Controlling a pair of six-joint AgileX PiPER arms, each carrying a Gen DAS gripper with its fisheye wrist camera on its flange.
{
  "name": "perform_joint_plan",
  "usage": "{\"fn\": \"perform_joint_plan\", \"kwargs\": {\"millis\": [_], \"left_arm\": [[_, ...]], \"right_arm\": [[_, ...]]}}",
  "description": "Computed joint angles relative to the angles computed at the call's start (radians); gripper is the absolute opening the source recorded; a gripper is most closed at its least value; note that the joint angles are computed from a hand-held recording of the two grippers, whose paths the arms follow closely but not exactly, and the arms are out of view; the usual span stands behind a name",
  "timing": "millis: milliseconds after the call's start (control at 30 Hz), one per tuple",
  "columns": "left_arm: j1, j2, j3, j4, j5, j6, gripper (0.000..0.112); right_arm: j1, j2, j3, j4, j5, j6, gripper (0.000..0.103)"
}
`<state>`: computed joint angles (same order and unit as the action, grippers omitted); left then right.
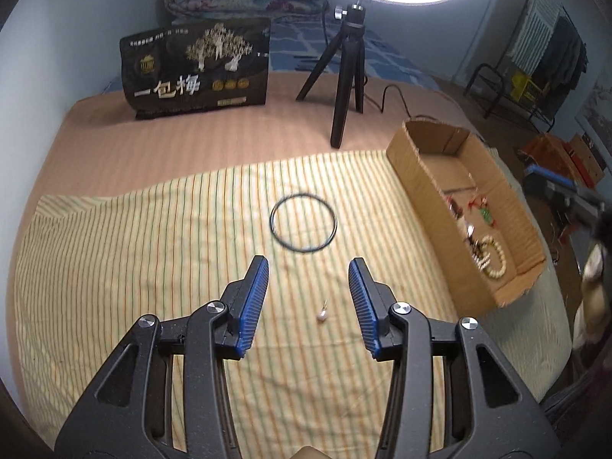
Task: Organize jewelry
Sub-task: 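Move the left tool to the pearl earring while the right moves to the black bangle, then close the left tool on the pearl earring while the right grasps the black bangle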
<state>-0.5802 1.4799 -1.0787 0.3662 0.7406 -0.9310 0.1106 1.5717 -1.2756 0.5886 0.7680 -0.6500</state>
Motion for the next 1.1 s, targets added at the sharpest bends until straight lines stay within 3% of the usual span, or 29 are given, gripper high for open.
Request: {"fn": "perform_joint_plan", "kwargs": {"millis": [167, 367, 600, 733, 1100], "left_arm": [[-0.005, -0.011, 0.070, -0.026, -0.050, 0.019, 0.044], [-0.022, 0.065, 0.084, -0.097, -0.099, 0.091, 0.044], [-0.062, 0.148, 0.048, -0.046, -0.088, 0.070, 0.044], [-0.063, 0.185, 0.031, -0.054, -0.082, 0.091, 0.030], [-0.045, 0.207, 0.045, -0.046, -0.123, 0.077, 0.018]], "right_arm": [[0.045, 0.037, -0.021, -0.002, -0.002, 0.038, 0.060], [0.093, 0.073, -0.040, -0.021, -0.010, 0.076, 0.061], [0.100, 0.100, -0.056, -0.030, -0.013, 0.089, 0.061], [0.087, 0.112, -0.066, -0.016, -0.005, 0.090, 0.061], [0.090, 0.128, -0.078, -0.010, -0.002, 0.098, 0.061]]}}
